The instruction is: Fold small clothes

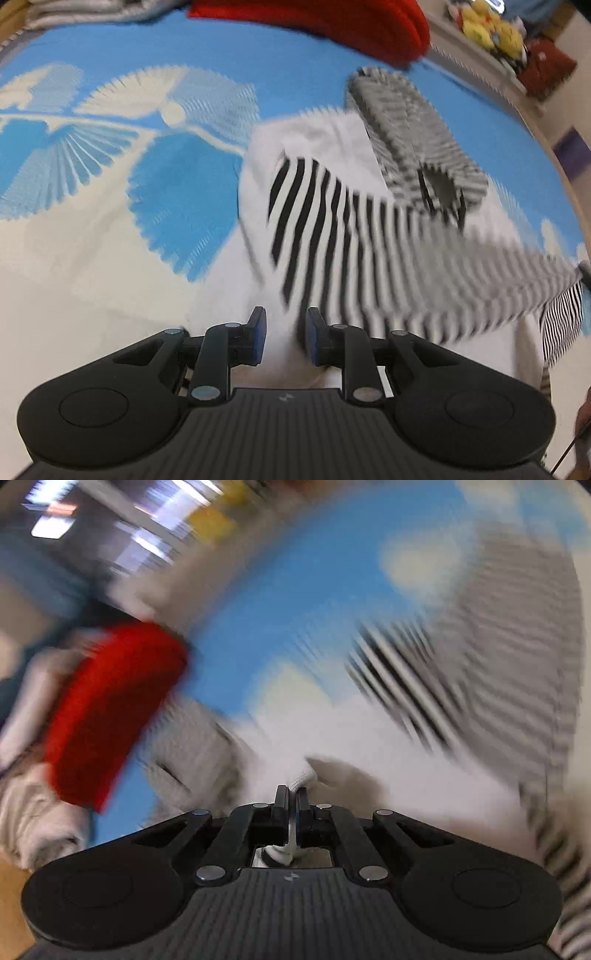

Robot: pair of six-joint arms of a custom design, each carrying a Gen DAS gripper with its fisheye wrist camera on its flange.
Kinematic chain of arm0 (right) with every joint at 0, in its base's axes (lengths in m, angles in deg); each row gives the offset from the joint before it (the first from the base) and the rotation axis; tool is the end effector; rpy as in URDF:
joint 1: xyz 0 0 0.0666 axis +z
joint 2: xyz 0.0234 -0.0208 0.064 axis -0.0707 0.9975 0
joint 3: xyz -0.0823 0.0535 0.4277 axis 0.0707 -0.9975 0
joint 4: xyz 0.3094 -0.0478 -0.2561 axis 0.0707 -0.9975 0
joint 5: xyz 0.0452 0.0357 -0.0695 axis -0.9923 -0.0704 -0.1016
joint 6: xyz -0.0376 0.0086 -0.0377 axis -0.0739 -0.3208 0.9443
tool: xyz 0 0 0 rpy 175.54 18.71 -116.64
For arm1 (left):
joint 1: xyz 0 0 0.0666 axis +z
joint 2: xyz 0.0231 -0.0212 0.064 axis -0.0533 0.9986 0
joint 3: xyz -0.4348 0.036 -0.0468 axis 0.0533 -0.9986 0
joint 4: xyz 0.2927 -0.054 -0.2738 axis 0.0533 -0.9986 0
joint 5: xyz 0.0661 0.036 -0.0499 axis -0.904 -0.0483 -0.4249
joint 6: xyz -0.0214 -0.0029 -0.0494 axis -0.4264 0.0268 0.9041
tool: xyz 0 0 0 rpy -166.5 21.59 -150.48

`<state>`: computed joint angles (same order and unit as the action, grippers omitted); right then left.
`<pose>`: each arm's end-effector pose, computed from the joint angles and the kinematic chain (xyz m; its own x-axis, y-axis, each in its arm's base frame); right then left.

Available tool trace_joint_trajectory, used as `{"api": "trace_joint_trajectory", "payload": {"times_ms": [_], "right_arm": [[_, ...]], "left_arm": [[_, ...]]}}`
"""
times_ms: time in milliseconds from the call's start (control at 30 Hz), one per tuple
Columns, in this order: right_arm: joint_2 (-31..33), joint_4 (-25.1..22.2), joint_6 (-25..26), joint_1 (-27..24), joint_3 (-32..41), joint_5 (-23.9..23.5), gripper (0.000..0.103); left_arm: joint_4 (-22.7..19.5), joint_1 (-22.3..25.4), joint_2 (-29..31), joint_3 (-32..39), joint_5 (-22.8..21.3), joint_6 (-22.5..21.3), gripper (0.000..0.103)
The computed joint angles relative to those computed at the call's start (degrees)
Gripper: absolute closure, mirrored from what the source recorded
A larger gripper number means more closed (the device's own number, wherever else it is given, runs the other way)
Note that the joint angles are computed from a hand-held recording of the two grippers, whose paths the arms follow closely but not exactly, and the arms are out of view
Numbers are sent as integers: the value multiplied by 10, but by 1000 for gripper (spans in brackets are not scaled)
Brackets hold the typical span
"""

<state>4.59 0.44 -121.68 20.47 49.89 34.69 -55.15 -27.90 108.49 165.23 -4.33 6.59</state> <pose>0.4222 0.1813 0.5326 -0.4360 0.7374 -0.5159 0.4109 0.6732 0.6148 0.5007 -0.2312 0.5492 -0.9054 -0.1498 -0.3972 -0.0681 0.9748 -0.2125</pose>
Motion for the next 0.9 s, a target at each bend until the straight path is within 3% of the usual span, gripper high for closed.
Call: {"api": "trace_joint_trajectory", "payload": {"times_ms": [33, 67, 100, 133, 200, 267, 300, 367, 433, 467, 500, 533, 567, 600, 667, 700, 800, 900], "right_arm": [[-12, 27, 37, 11, -5, 34, 101], [-18, 24, 57, 18, -5, 58, 101], [-16, -7, 55, 19, 1, 65, 101], [-4, -66, 44, 13, 14, 56, 100], [29, -187, 13, -9, 36, -6, 96], [38, -251, -51, -23, 39, -20, 96], [33, -251, -63, -23, 36, -4, 96], [19, -206, -23, -17, 31, 28, 93], [-2, -111, 28, -18, 8, 13, 76], [-8, -78, 44, -25, -5, -20, 65], [-3, -75, 51, -35, -7, -70, 60], [9, -99, 56, -47, 1, -112, 60], [29, -153, 60, -59, 14, -151, 60], [37, -182, 54, -65, 13, -160, 69], [23, -179, 25, -77, 6, -158, 66], [24, -190, 37, -81, 18, -149, 63], [0, -159, 99, -99, 16, -93, 57], [-21, -140, 121, -141, -1, -68, 55]], "left_arm": [[0, 1, 0, -8, 7, 3, 79], [-5, 2, 1, -14, 9, 8, 79], [-23, 1, 6, -17, 2, 7, 79], [-38, 0, 11, -17, -8, 0, 79], [-54, -5, 16, -16, -34, -7, 79], [-47, -14, 13, -10, -60, -19, 79], [-32, -19, 9, -8, -61, -27, 79], [-4, -25, 3, -8, -45, -36, 79], [15, -30, 5, -16, -22, -42, 77], [-3, -32, 14, -14, -20, -42, 74], [-30, -32, 25, -14, -24, -35, 74], [-28, -32, 24, -20, -19, -22, 74], [-37, -34, 29, -10, -24, -19, 74], [-53, -38, 36, 10, -34, -20, 73], [-45, -44, 37, 32, -45, -21, 70], [-41, -47, 38, 44, -43, -18, 69], [-28, -55, 42, 68, -19, -10, 68], [-26, -70, 49, 90, -19, -9, 65]]}}
